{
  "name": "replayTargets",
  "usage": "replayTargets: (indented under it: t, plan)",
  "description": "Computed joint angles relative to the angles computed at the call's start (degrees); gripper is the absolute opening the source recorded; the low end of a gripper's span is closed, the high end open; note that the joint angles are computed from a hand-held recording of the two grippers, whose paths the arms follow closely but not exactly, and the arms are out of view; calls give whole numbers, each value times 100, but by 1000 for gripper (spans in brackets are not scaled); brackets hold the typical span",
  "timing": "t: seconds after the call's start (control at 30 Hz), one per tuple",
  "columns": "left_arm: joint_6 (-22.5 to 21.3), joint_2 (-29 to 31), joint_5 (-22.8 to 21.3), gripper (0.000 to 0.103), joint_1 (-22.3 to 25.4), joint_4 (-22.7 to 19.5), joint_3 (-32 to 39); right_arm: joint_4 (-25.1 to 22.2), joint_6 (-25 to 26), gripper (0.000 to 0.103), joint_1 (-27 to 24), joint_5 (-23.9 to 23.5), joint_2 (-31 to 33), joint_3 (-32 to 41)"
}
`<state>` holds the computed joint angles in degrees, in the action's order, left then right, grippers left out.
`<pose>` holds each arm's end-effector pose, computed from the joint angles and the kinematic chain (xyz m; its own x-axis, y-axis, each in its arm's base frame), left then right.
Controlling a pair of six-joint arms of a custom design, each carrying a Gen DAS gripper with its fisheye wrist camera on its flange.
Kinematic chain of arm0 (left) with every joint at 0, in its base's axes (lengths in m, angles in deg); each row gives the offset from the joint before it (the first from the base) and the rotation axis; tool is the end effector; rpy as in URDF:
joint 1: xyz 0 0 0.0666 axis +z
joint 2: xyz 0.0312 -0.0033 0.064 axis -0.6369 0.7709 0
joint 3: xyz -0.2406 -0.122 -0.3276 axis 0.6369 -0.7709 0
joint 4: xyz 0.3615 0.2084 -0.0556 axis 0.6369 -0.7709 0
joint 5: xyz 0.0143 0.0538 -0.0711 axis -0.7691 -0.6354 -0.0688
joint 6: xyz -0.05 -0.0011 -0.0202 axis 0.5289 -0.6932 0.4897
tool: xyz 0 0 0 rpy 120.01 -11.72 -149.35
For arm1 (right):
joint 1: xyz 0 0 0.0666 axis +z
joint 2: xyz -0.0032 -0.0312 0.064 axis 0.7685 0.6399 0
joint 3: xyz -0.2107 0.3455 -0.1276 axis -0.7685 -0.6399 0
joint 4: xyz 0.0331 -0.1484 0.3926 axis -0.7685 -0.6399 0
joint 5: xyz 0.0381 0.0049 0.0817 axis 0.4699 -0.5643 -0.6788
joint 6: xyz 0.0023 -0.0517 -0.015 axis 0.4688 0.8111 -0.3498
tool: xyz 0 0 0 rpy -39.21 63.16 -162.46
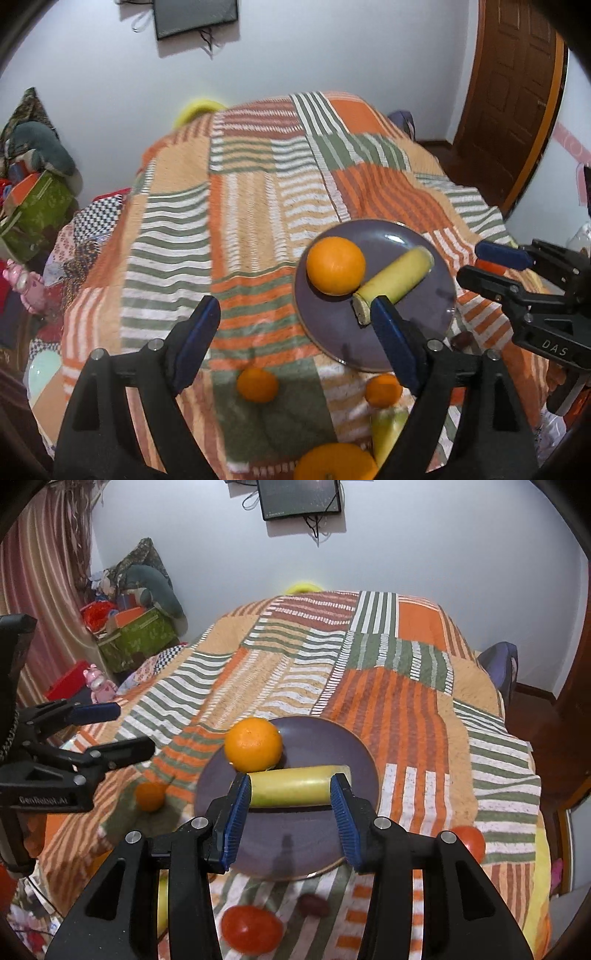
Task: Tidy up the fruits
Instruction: 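Withdraw both grippers from the plate toward the remaining fruits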
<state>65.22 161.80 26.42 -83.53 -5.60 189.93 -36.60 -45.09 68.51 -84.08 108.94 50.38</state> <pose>0.4487 -0.4057 0.5762 -0.7268 -0.1426 -0.6719 -0.2052 0.9786 0.0143 0.4784 0.1721 0.5607 -0.5275 -0.4460 -0.7231 -0.7093 0.6997 0.0859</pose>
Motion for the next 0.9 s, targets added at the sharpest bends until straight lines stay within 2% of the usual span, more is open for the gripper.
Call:
replayTargets:
  t: [0.2, 0.47, 0.67, 0.9]
  plan:
    - [448, -362, -401, 88, -292, -100, -346, 1, -46, 41, 15, -38, -282, -200]
    - [937, -680, -528, 88, -684, -266, -778, -22, -68, 41, 115, 39, -609, -512]
    - [1225, -838, -351, 88, -906, -177, -1148, -74, -91, 41, 206, 18, -824, -773]
    - [1376, -899, 103, 88, -979, 61, -1581, -259, -15, 41, 359, -21, -972, -1073]
